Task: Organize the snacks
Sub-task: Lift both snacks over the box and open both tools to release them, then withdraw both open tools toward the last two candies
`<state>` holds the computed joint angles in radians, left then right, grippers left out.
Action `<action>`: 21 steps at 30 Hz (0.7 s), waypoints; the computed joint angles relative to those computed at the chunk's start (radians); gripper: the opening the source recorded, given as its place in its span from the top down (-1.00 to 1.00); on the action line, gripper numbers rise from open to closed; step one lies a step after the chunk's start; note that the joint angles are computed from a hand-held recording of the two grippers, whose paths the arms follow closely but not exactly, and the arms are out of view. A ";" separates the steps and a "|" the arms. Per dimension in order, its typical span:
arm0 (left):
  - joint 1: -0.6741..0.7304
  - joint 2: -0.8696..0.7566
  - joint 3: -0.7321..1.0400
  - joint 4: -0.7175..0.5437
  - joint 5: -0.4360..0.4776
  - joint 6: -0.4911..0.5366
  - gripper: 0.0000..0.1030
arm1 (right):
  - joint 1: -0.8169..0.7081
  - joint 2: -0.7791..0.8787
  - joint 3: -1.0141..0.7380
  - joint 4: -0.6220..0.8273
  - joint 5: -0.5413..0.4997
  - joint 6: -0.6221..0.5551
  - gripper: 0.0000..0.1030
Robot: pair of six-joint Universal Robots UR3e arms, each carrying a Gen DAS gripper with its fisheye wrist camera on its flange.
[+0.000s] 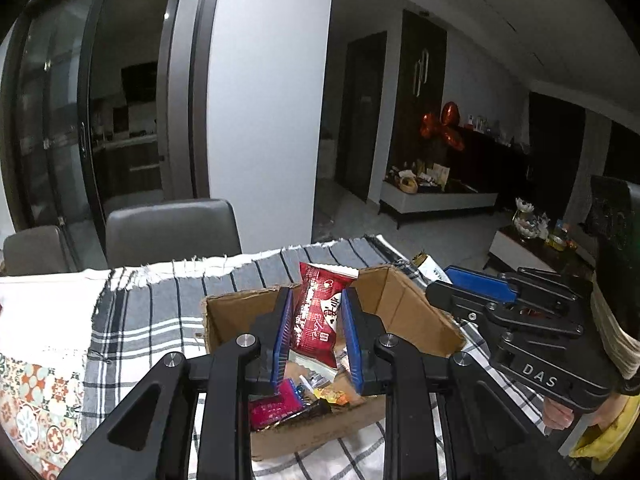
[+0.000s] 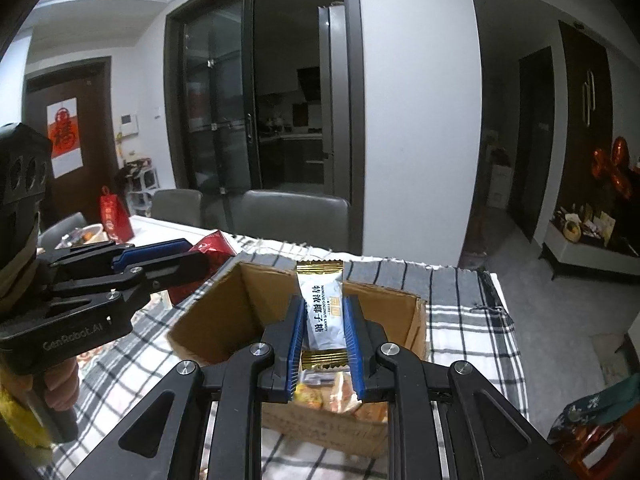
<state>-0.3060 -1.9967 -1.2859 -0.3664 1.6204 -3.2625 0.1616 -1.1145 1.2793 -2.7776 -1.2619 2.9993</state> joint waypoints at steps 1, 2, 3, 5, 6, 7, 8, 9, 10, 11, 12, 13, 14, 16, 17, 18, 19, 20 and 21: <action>0.004 -0.016 0.021 -0.012 -0.003 0.000 0.47 | 0.001 0.009 -0.011 0.005 -0.007 0.003 0.59; 0.004 -0.034 0.053 -0.038 0.001 -0.002 0.21 | 0.003 0.026 -0.035 0.022 -0.022 0.011 0.54; 0.003 -0.043 0.072 -0.053 0.010 -0.006 0.00 | 0.003 0.035 -0.052 0.043 -0.027 0.014 0.33; -0.001 -0.034 0.052 -0.043 0.026 -0.007 -0.01 | 0.001 0.034 -0.039 0.035 -0.047 0.029 0.15; -0.008 -0.022 0.031 -0.033 0.037 0.000 -0.02 | -0.001 0.028 -0.022 0.022 -0.051 0.025 0.15; -0.015 -0.011 0.011 -0.021 0.049 0.007 -0.02 | -0.002 0.015 0.004 0.006 -0.051 0.016 0.15; -0.025 0.005 -0.018 -0.003 0.063 0.020 -0.03 | -0.001 0.003 0.029 -0.011 -0.054 0.009 0.15; -0.036 0.021 -0.043 0.008 0.080 0.033 -0.03 | 0.000 -0.017 0.067 -0.035 -0.058 0.006 0.15; -0.047 0.040 -0.075 0.027 0.095 0.043 -0.04 | -0.002 -0.039 0.101 -0.052 -0.052 0.002 0.15; -0.053 0.050 -0.090 0.032 0.103 0.050 -0.04 | -0.003 -0.059 0.132 -0.064 -0.043 -0.007 0.15; -0.068 0.068 -0.117 0.042 0.124 0.052 -0.04 | -0.005 -0.083 0.167 -0.080 -0.036 -0.015 0.15; -0.080 0.086 -0.145 0.057 0.140 0.048 -0.06 | -0.003 -0.100 0.192 -0.094 -0.035 -0.021 0.15; -0.087 0.098 -0.158 0.059 0.146 0.046 -0.14 | 0.000 -0.120 0.222 -0.109 -0.033 -0.028 0.15; -0.111 0.123 -0.186 0.057 0.182 0.025 -0.17 | 0.001 -0.161 0.280 -0.133 -0.023 -0.032 0.15; -0.117 0.138 -0.208 0.068 0.186 0.019 -0.17 | -0.003 -0.190 0.316 -0.138 -0.008 -0.033 0.15; -0.126 0.156 -0.235 0.079 0.194 0.010 -0.18 | -0.005 -0.206 0.336 -0.137 0.001 -0.034 0.15; -0.133 0.169 -0.250 0.080 0.206 0.003 -0.18 | -0.007 -0.226 0.362 -0.140 0.007 -0.034 0.15; -0.144 0.185 -0.270 0.082 0.225 -0.003 -0.19 | -0.006 -0.247 0.388 -0.146 0.009 -0.033 0.15; -0.152 0.200 -0.293 0.093 0.236 -0.002 -0.20 | -0.008 -0.272 0.422 -0.157 0.015 -0.035 0.15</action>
<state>-0.4577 -1.7967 -1.5790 -0.2737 1.8568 -3.2645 0.1538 -1.3869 1.7018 -2.9344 -1.2474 2.9640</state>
